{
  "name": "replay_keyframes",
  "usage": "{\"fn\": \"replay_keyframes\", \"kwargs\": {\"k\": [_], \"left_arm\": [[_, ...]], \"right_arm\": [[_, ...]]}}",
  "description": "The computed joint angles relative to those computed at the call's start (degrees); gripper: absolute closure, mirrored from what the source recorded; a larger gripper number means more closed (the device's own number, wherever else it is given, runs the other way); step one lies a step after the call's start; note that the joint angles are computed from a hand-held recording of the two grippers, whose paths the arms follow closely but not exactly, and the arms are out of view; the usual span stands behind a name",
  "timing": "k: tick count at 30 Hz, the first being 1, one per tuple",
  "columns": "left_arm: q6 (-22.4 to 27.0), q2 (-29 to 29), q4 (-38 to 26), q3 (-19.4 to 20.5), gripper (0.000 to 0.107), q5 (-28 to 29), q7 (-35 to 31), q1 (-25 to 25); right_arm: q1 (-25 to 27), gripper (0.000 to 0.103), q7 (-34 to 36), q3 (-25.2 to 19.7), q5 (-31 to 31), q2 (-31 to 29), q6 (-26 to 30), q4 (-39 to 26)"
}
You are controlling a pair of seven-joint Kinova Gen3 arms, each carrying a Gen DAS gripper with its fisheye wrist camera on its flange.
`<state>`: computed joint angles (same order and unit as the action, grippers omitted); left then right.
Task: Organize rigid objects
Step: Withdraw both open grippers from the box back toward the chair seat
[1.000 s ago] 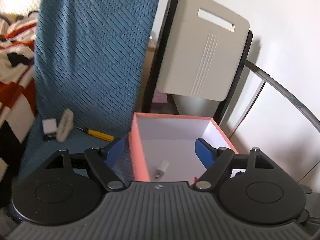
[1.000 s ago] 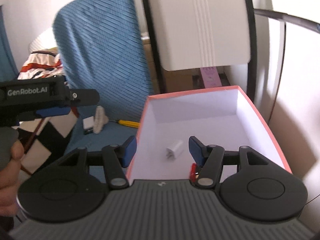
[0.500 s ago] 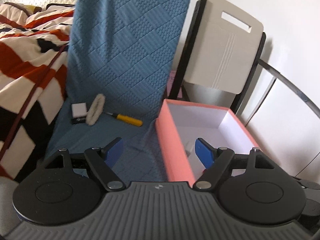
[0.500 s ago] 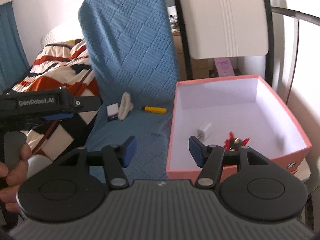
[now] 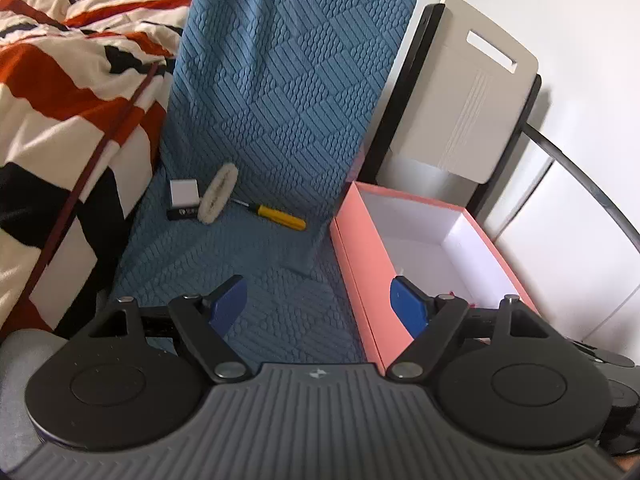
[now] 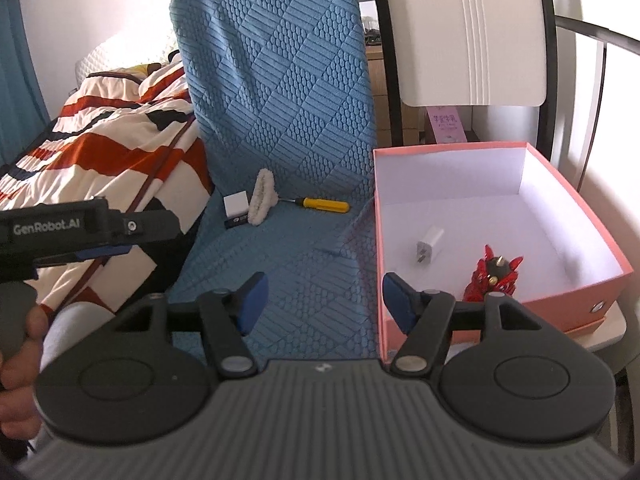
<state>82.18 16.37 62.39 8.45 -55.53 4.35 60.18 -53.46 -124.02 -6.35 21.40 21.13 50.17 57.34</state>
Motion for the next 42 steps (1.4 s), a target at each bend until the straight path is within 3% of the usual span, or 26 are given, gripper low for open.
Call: {"fn": "replay_keyframes", "kwargs": {"k": [14,22,28,31,35,39,42], "left_arm": [[0.7,-3.1,6.7,2.6,0.025,1.8,1.2,-2.2],[-4.1,-4.6,13.0,2.5,0.025,1.1,4.3,-6.9],[-8.0,-4.9,15.9,2.3,0.025,1.9,3.8,-11.4],[-9.4,-4.5,16.9,2.0,0.025,2.4,2.3,-13.4],[-11.7,-3.4,18.9,0.9,0.025,1.7,1.1,-15.5],[-19.1,-4.3,22.4,0.7,0.025,4.3,2.5,-20.2],[-18.0,-2.5,20.6,-0.7,0.025,4.9,-1.2,-20.5]], "right_arm": [[-3.9,0.037,-4.5,0.6,3.8,1.0,2.2,-0.2],[-3.9,0.037,-3.3,1.4,4.4,4.1,-1.4,-1.2],[-2.6,0.037,2.6,1.6,1.2,8.8,-1.0,-7.0],[-2.7,0.026,4.2,2.7,0.4,10.5,-1.4,-8.9],[0.8,0.024,10.5,0.2,-5.4,12.8,-2.3,-11.7],[0.5,0.020,13.9,1.3,-8.0,15.4,0.6,-16.1],[1.2,0.020,15.9,1.2,-10.5,16.9,0.2,-17.8]]}}
